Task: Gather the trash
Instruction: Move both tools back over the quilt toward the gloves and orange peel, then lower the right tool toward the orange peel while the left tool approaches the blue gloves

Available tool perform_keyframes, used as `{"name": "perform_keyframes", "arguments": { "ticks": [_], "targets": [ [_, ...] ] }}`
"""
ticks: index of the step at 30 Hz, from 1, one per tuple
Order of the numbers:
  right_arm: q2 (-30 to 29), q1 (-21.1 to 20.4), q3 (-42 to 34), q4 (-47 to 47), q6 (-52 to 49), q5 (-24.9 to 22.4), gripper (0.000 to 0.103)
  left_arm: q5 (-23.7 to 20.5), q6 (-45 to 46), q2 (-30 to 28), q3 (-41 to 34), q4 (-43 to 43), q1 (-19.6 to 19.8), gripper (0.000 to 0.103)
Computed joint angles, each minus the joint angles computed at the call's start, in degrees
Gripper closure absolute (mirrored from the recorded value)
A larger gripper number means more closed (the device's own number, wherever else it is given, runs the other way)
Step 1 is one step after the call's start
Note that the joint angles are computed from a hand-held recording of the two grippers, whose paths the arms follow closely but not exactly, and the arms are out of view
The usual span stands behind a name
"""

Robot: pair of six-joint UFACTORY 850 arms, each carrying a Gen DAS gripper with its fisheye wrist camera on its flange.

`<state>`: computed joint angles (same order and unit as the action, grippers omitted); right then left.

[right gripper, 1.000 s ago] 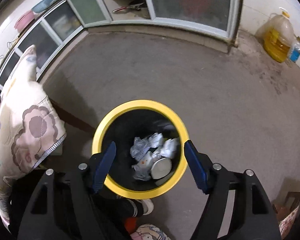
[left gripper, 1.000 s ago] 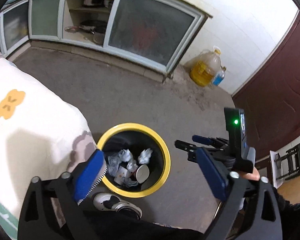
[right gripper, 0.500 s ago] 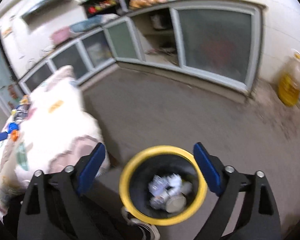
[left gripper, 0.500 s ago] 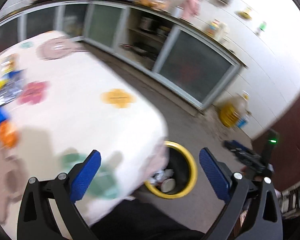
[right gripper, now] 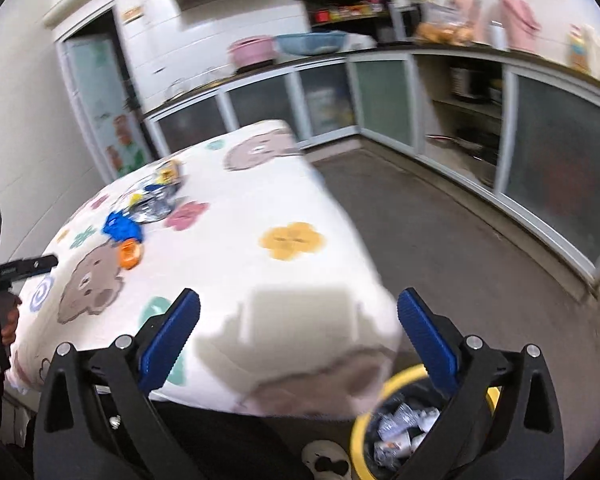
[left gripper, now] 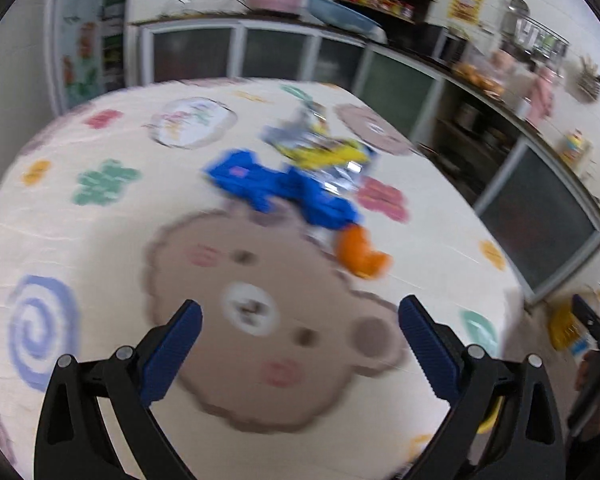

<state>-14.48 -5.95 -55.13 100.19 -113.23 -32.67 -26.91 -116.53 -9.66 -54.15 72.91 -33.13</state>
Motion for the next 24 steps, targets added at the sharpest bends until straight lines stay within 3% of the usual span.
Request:
{"name": "perform_keyframes", "arguments": {
  "ticks": [4,11,24],
  "targets": [
    [-1.29,4.75,-3.08,-2.44,1.56,0.88,0.009,-3.48,2.54,1.24,0.78,-0.42,1.50,0.008],
    [-4.50,11.80,-8.99,-4.55,2.33,2.71,0.009,-1.67,5.50,0.85,1.53,-2.38,4.75,0.008],
    [-8.95,17.79,-13.73,-11.34,6.74,1.16,0.009,-0.53,9.04,-2.85,-1.41,-1.02,7.48,0.008]
  ]
}}
